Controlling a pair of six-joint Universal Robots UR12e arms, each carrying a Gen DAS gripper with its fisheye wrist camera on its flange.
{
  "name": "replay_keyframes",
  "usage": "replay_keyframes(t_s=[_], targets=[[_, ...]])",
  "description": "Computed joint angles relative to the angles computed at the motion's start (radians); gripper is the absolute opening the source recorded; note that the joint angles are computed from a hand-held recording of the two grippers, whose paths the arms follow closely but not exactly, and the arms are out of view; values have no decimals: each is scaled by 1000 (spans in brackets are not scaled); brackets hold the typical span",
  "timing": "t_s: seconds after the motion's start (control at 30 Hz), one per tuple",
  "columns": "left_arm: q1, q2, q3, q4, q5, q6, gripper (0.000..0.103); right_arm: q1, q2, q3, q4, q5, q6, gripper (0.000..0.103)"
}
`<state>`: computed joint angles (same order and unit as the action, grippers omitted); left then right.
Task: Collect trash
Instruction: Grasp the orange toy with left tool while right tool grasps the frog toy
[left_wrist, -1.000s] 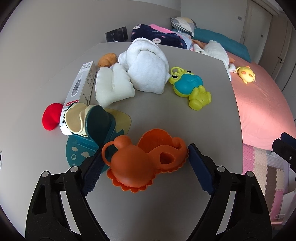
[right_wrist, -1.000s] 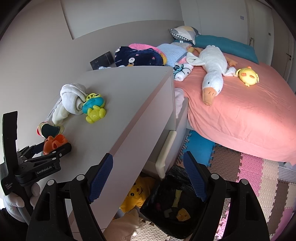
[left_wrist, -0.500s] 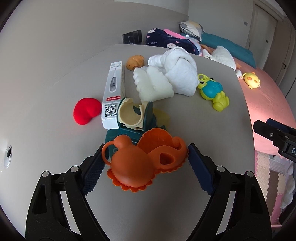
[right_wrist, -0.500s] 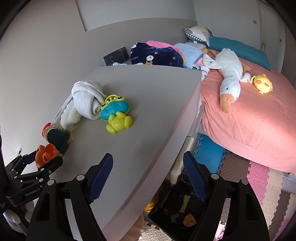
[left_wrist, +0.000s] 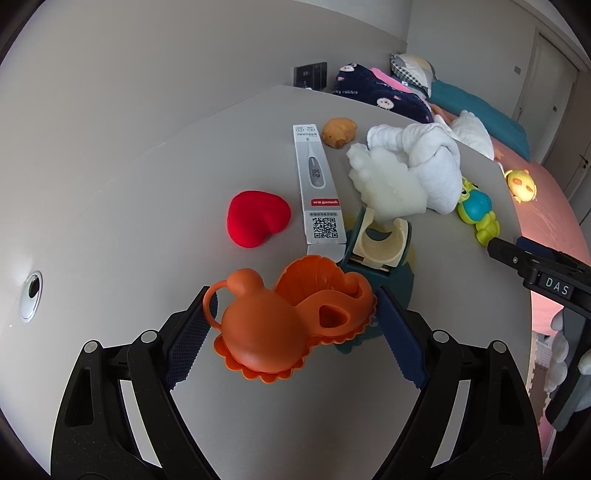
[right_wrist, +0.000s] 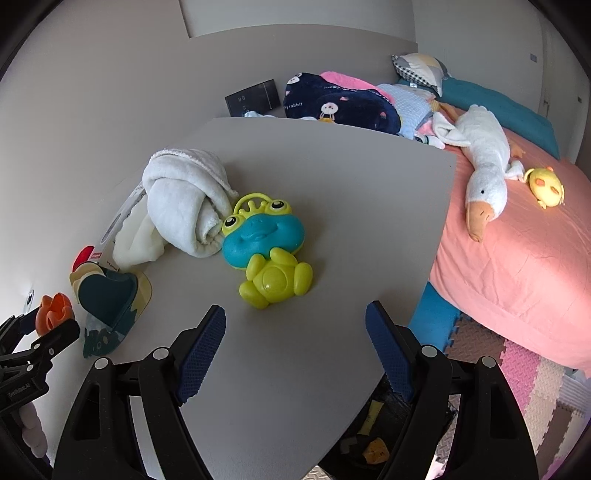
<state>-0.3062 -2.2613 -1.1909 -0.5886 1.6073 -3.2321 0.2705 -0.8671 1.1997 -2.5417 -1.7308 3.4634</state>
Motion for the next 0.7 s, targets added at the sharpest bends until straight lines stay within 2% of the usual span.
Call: replay_keyframes(t_s=[0.27, 0.5, 0.57, 0.63, 0.7], targets=[[14, 2, -2, -5, 5, -33, 84, 2, 50, -86, 28, -9, -44, 79], [13, 1, -1, -11, 4, -28, 84, 11, 82, -135, 42, -39, -109, 78], [13, -1, 4, -14, -1, -27, 84, 8, 82, -133, 48, -8, -119, 65], [12, -1, 4, -11, -4, -23, 84, 12, 80, -133, 51, -29, -123, 57], [12, -1, 6, -10, -7, -22, 84, 14, 77, -130, 61, -33, -112, 57]])
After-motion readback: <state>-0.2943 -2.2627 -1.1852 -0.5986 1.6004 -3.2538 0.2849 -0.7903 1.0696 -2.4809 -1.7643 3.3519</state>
